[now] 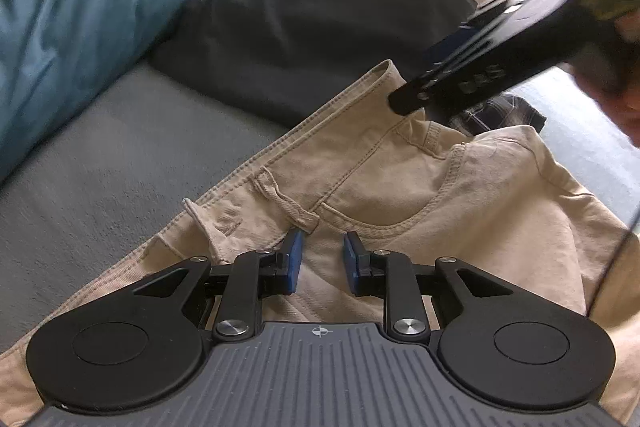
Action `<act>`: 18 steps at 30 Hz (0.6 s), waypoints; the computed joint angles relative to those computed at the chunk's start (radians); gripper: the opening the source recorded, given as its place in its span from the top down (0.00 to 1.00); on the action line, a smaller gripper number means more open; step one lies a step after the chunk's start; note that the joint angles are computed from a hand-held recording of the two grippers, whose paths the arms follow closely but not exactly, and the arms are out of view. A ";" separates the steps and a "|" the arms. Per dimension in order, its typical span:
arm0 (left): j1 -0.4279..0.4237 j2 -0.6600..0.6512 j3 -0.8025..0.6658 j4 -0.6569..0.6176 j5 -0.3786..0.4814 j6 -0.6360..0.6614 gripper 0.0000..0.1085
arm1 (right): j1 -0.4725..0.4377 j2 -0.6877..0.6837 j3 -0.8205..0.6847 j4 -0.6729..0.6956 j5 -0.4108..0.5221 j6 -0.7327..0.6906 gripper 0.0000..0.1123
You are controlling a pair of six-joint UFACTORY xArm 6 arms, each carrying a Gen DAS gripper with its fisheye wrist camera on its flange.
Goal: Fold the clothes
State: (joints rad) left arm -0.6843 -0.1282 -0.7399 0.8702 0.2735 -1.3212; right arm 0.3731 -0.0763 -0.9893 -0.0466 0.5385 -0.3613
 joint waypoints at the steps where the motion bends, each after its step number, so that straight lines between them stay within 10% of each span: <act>1: 0.003 0.000 0.001 -0.008 -0.006 0.006 0.78 | 0.000 0.018 -0.015 0.001 0.002 -0.015 0.52; 18: 0.042 -0.007 0.033 0.060 -0.091 -0.030 0.78 | 0.011 0.096 -0.101 0.100 0.078 -0.068 0.58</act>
State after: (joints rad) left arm -0.6419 -0.1351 -0.7074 0.9306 0.1827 -1.3511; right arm 0.3841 0.0198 -1.0899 0.0539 0.6160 -0.4292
